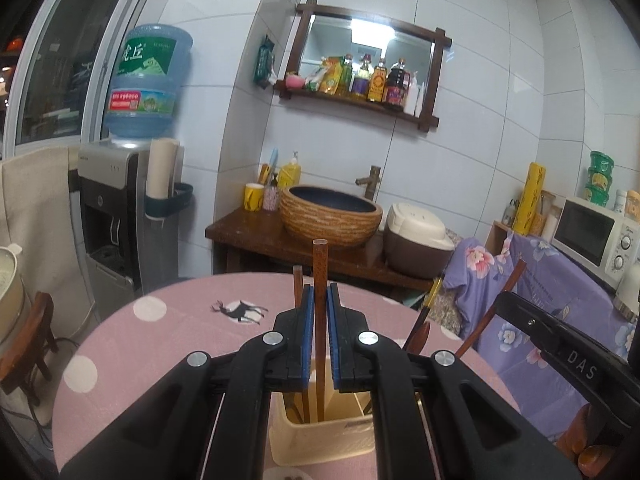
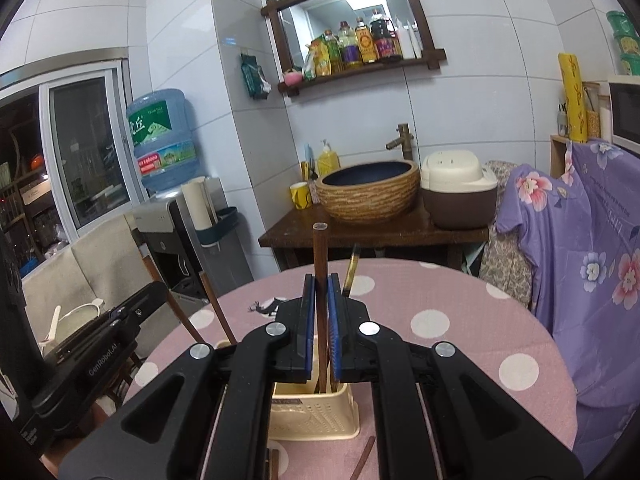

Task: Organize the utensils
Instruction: 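Lower both chopsticks into the holder and open both tools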

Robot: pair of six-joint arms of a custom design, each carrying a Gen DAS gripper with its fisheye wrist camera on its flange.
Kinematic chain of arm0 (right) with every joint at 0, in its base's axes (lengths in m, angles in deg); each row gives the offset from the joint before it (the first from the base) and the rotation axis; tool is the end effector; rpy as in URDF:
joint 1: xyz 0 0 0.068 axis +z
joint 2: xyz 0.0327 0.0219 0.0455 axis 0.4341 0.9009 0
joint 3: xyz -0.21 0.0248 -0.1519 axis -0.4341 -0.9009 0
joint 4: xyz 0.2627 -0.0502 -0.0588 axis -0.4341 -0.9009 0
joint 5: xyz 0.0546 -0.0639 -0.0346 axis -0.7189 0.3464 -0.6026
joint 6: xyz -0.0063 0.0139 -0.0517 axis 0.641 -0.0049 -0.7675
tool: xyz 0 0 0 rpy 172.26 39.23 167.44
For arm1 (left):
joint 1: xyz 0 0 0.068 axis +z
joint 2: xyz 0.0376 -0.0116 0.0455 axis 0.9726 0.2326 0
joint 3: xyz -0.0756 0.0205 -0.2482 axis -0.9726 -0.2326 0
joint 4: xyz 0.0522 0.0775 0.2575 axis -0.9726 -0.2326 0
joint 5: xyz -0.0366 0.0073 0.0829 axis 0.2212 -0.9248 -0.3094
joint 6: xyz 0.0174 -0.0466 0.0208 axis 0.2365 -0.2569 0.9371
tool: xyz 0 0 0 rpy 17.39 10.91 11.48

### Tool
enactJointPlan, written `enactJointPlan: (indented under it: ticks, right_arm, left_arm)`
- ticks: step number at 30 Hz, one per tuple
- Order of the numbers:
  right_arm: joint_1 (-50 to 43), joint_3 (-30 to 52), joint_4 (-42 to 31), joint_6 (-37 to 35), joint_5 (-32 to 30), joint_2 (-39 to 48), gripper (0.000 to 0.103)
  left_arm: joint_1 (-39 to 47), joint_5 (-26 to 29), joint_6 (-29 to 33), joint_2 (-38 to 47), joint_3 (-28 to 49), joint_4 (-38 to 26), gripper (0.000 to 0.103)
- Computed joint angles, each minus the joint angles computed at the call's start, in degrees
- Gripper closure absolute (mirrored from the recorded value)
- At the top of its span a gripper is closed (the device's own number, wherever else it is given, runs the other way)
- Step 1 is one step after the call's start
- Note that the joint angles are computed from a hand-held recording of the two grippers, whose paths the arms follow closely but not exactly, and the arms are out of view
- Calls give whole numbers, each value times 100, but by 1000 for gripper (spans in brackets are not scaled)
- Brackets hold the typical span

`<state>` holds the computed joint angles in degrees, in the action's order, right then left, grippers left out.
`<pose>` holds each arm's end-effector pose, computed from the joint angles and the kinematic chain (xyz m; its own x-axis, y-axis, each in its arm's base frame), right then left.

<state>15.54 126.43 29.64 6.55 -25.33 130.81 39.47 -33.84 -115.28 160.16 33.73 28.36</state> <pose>0.3763 -0.0437 0.2390 -0.4252 0.0228 -0.9048 -0.4724 0.8472 0.2433 0.2584 -0.1645 0.2138 -0.2728 -0.2539 -0.9280 -0.2280 0.9541 -0.1940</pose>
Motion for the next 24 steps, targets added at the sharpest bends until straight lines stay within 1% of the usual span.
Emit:
enactJointPlan:
  ticks: [4,7,13,18,21,23,24]
  right_arm:
    - [22,-135,115,-111,2,84,96]
    - [32,-132,7,-177,-48,126,97]
    - [37,-190,6,-269,50,189,97]
    - [28,-270,56,-324,50,208,97]
    - [-27,-383,239,-261,-44,175,97]
    - [-91,-600,582,-175,-71,76,96]
    - [-128,-725,748,-168,-74,9,92]
  left_arm:
    - [28,98,-71,161,-34,21,95]
    - [58,170,-132,254,-73,26,95]
    - [133,357,-238,373,-123,28,96]
    - [93,373,-226,383,-145,74,96]
    - [17,326,-198,246,-260,148,95]
    - [-45,306,-161,151,-336,173,95]
    - [-96,264,-152,64,-407,174,90]
